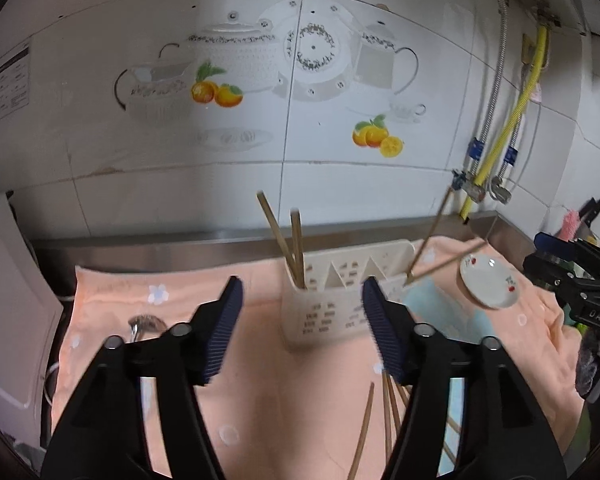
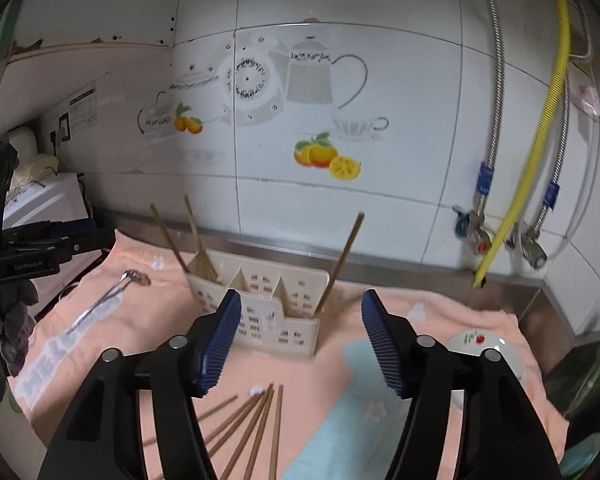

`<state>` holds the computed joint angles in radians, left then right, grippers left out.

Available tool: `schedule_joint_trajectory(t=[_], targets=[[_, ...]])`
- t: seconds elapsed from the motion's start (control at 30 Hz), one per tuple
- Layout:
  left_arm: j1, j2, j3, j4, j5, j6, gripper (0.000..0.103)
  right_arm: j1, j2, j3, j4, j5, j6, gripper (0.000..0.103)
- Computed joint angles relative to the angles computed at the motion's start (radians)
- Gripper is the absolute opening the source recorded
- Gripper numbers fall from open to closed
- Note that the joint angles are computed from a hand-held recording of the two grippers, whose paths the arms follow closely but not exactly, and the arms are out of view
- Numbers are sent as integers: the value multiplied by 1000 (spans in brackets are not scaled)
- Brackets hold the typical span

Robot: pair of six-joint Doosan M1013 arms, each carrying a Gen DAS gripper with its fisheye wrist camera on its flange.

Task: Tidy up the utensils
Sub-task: 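Lower the left tool's chopstick into the holder and open while the right tool releases its own, then move both tools back over the remaining wooden chopsticks on the towel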

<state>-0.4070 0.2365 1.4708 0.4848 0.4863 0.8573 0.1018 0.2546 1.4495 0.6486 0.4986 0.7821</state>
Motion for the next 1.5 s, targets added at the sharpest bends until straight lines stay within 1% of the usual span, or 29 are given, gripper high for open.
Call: schedule_joint_trajectory(t=[0.1, 0.17, 0.27, 0.33, 0.4, 0.47, 0.5, 0.63, 0.8, 0.97, 1.03, 1.13, 1.17, 1.3, 1.33, 1.37, 1.4, 1.5], targets=[[-7, -15, 34, 16, -6, -22, 73, -7, -20, 48, 30, -9, -29, 72], [-12, -26, 63, 18, -9, -36, 85, -13, -34, 82, 55, -13, -51, 76], [-16, -38, 100, 3, -15, -38, 88, -23, -49, 126, 101, -8, -82, 83], [-22, -46, 127, 18, -15, -62, 92, -25, -56, 150, 95, -7, -80, 84], [-29, -54, 154, 39, -14, -84, 92, -27, -67, 183, 103, -17, -95, 88], [-35, -62, 177, 57, -14, -105, 95, -28, -76, 213, 107, -21, -104, 89], [-37, -64, 184, 59, -12, -108, 95, -29, -80, 226, 113, -24, -110, 89], [-43, -75, 223, 42, -14, -115, 96, -30, -90, 275, 129, -30, -134, 89], [-60, -89, 270, 84, -9, -168, 96, -34, -97, 329, 148, -20, -158, 89], [-76, -92, 294, 94, 4, -173, 96, -31, -97, 368, 136, -26, -154, 89], [-80, -92, 300, 80, 4, -159, 96, -32, -94, 376, 131, -14, -146, 89], [-90, -93, 309, 73, 8, -140, 96, -29, -92, 386, 116, -24, -141, 89], [-93, -94, 313, 72, 8, -136, 96, -30, -88, 387, 112, -15, -136, 89], [-100, -96, 325, 53, 5, -125, 96, -29, -71, 383, 77, 1, -95, 78], [-102, -97, 328, 50, 3, -129, 96, -29, -67, 382, 74, 6, -89, 77], [-101, -98, 331, 45, 1, -128, 96, -28, -62, 380, 66, 10, -81, 75], [-101, -98, 334, 33, -2, -121, 96, -27, -61, 381, 62, 9, -78, 70], [-106, -96, 337, 26, 3, -113, 96, -26, -53, 377, 60, 21, -70, 61]])
